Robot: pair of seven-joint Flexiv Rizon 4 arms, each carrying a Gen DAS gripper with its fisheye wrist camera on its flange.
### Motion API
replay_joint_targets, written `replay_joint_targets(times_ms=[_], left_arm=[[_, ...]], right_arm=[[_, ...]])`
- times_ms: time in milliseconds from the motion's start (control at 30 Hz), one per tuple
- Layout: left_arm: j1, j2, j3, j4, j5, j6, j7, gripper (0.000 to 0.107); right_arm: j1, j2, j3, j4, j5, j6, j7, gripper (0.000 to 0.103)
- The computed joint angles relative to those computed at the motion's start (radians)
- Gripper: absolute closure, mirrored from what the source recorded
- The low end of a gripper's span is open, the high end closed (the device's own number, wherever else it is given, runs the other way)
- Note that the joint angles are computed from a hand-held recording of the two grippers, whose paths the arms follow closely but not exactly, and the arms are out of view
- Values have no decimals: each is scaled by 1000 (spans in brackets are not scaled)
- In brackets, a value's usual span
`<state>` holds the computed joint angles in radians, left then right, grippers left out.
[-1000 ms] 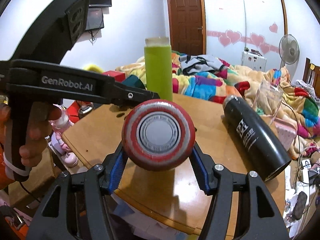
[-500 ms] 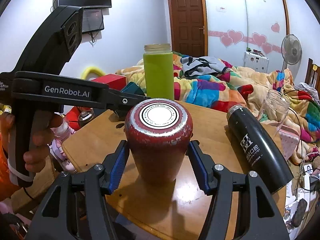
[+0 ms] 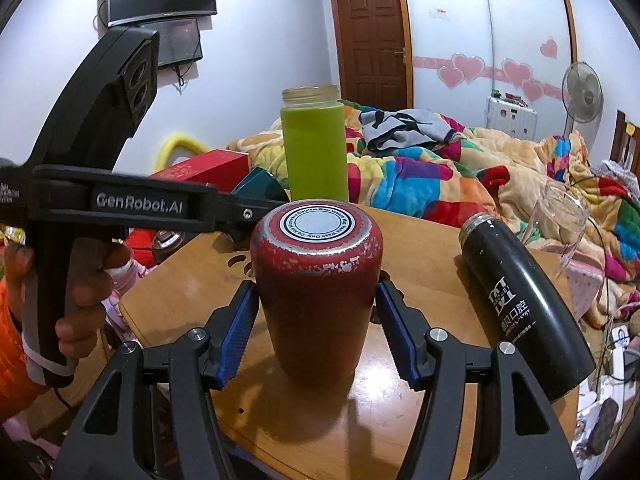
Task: Flip cup upside down
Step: 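Lower the inverted red thermos cup onto the table with both tools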
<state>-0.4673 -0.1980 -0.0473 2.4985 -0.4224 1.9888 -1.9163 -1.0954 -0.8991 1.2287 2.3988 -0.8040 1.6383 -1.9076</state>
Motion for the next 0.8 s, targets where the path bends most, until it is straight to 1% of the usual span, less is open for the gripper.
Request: replay_joint_targets(times_ms=[100,300,400,500,800], left_arm=[[3,0,-2,-1,7,-2,-2,80],[-36,3,13,4,-33,-2,36,80],[-40,5,12,7,-47,-3,43,80],[-39,8,10,12,-54,-2,42,80],[-19,17,-2,20,-28,-4,29,80]], right_arm=[[-3,-1,6,-2,6,-8,5,46],[-23,-1,18,8,6,-17,-7,46],[-32,-3,28,12,10,-24,-15,46],[-31,5,26,17,13,-17,-18,46],[-20,19,21,14,19,-16,-7,45]])
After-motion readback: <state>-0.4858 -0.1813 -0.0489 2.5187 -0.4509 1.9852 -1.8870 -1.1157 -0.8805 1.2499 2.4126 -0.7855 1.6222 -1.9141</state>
